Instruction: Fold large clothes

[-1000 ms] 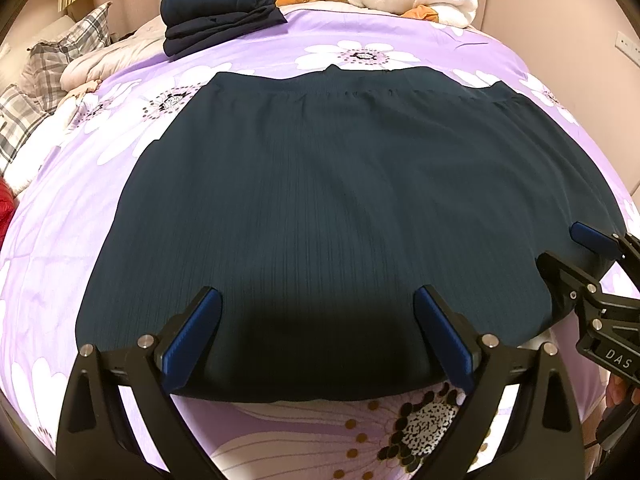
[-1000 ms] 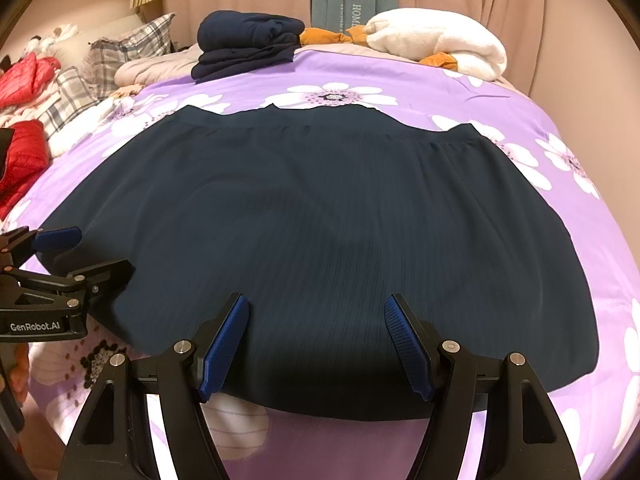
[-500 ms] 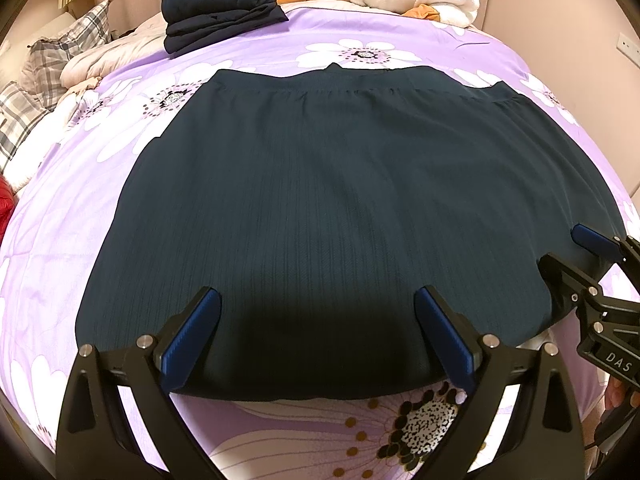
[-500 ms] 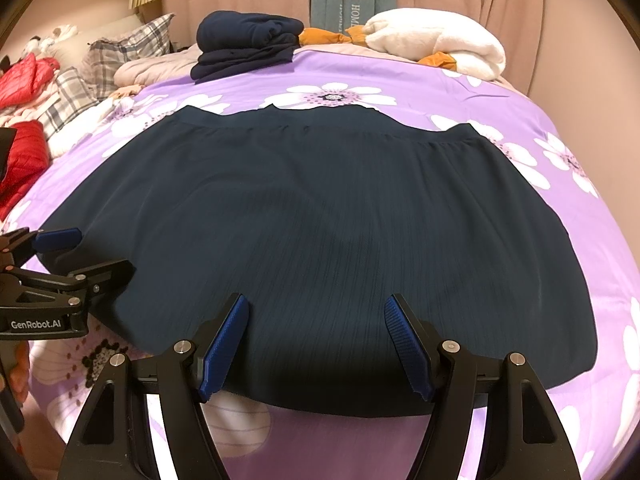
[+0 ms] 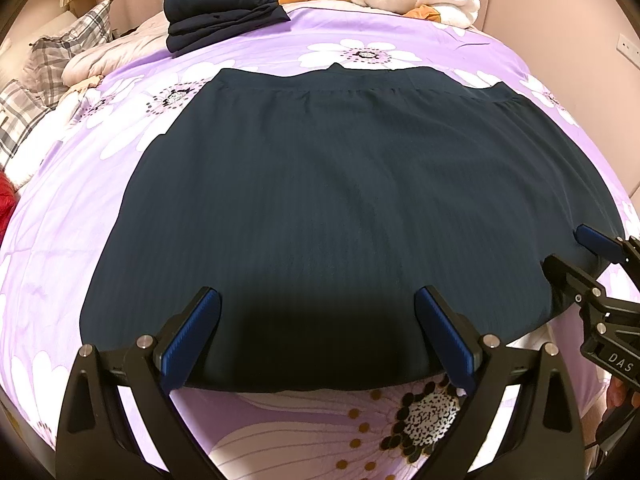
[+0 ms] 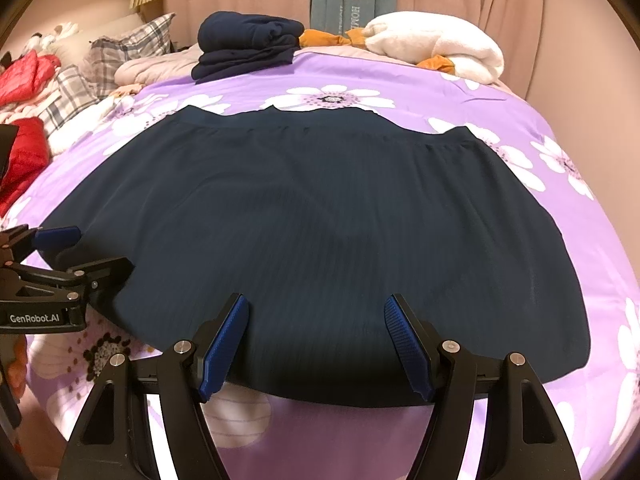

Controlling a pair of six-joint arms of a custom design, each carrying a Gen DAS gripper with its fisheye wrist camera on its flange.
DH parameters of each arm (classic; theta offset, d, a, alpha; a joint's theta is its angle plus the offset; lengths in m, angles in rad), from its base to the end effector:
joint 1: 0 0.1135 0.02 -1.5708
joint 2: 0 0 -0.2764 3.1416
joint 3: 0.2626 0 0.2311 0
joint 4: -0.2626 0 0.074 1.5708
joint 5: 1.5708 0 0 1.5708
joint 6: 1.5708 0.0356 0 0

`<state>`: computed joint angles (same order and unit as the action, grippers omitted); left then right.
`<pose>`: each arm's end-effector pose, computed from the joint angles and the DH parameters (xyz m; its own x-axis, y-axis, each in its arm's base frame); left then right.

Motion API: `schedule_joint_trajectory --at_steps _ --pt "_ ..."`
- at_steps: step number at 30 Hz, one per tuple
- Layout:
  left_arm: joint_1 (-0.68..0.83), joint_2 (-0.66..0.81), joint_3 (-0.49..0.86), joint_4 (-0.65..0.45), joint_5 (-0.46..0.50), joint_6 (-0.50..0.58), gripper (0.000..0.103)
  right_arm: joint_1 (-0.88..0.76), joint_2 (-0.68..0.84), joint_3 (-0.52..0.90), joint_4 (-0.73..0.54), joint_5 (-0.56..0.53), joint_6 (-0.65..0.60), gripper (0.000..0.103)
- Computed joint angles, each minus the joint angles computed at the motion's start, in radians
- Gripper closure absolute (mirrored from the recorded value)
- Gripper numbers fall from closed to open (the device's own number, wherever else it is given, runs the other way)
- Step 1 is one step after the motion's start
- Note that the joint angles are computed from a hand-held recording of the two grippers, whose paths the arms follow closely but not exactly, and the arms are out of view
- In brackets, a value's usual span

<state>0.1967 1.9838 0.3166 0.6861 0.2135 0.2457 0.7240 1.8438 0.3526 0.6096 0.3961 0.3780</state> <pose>0.2267 0.0375 0.0483 -0.8089 0.0812 -0.5822 0.1251 0.9915 -0.0355 0.1889 0.1487 0.0795 -0.6950 -0.1600 -0.7009 -0.1837 0.9821 -0.0420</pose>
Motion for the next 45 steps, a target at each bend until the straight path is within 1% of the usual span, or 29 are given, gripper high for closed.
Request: schedule_joint_trajectory --at_steps 7,10,14,21,28,36,45 --pt "0.023 -0.011 -0.020 0.006 0.012 0.011 0.003 0.003 -0.018 -0.012 0.002 0.025 0.003 0.033" --pt "0.030 -0.014 -0.023 0.005 0.015 0.016 0.002 -0.005 -0.022 -0.017 0.009 0.019 -0.006 0.033" --pt "0.037 -0.021 -0.026 0.001 0.016 0.022 0.002 0.007 -0.022 -0.013 -0.003 0.054 -0.002 0.033" --pt "0.047 -0.033 -0.028 -0.012 0.019 0.026 0.002 -0.006 -0.036 -0.023 -0.007 0.048 -0.002 0.033" --pt "0.055 -0.069 -0.024 -0.063 0.016 0.031 0.002 -0.011 -0.065 -0.035 -0.033 0.057 0.019 0.033" --pt "0.060 -0.119 -0.033 -0.116 0.007 0.033 0.003 -0.057 -0.121 -0.097 -0.026 0.032 0.036 0.033" --pt "0.082 -0.197 -0.065 -0.165 0.008 0.069 0.003 -0.108 -0.198 -0.137 -0.095 0.007 0.067 0.033"
